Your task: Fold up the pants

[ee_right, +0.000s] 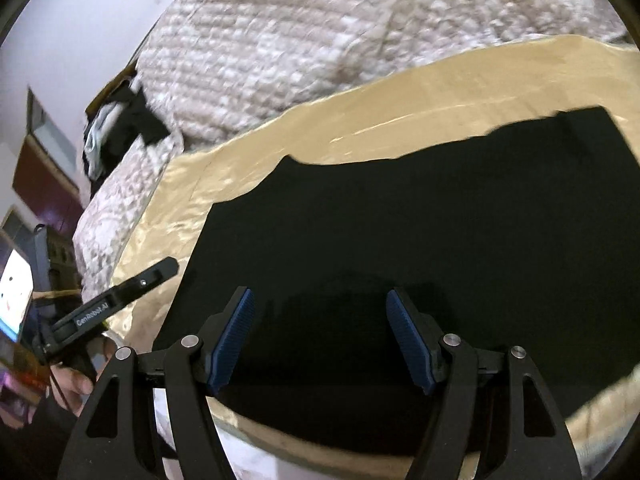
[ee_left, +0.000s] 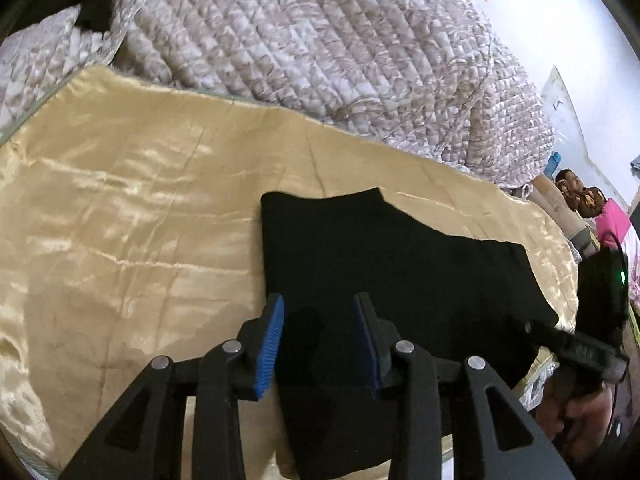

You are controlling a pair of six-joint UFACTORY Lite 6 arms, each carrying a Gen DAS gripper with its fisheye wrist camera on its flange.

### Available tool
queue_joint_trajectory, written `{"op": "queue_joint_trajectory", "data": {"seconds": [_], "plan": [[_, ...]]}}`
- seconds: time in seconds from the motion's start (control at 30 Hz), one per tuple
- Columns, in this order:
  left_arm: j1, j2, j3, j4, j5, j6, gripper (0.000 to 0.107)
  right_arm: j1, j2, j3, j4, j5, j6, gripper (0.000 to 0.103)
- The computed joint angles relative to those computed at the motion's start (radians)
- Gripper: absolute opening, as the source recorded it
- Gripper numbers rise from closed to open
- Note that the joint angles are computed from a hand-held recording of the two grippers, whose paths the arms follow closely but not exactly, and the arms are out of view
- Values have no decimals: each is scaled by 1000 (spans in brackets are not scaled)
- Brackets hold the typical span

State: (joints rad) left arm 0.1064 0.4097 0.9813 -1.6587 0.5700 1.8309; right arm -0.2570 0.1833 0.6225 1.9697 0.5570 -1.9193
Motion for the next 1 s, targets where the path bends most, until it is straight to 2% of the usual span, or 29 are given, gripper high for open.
{"op": "queue_joint_trajectory", "data": {"seconds": [0.17,0.2,0.23,0.27,0.3,0.4,0.57,0.7,0.8,0.9,0.97,1.0], "plan": [[-9,1,-4,-24,-14,34,38,32,135,155,-64,-3,108,65],[-3,-4,-14,-29,-12,49,38,33,155,173,-67,7,129,59],[-2,-8,-18,-33,-15,58,38,33,166,183,-80,19,150,44],[-5,-10,-20,-41,-20,66,38,30,190,200,-113,42,185,34],[-3,-12,-22,-43,-20,72,38,30,217,218,-141,61,218,18],[1,-20,-30,-48,-22,81,38,25,220,214,-141,75,227,5],[-3,-19,-36,-60,-30,102,38,-11,45,40,-24,98,121,4],[-10,-14,-34,-35,-38,82,38,-43,104,42,-24,90,136,4],[-9,-23,-45,-52,-39,114,38,-21,22,-5,15,60,90,4],[-7,-15,-37,-39,-44,98,38,-21,57,23,-32,55,121,4],[-6,-10,-26,-30,-42,85,38,-44,95,60,-70,81,168,7],[-10,-6,-18,-26,-43,76,38,-48,97,74,-73,74,183,17]]}}
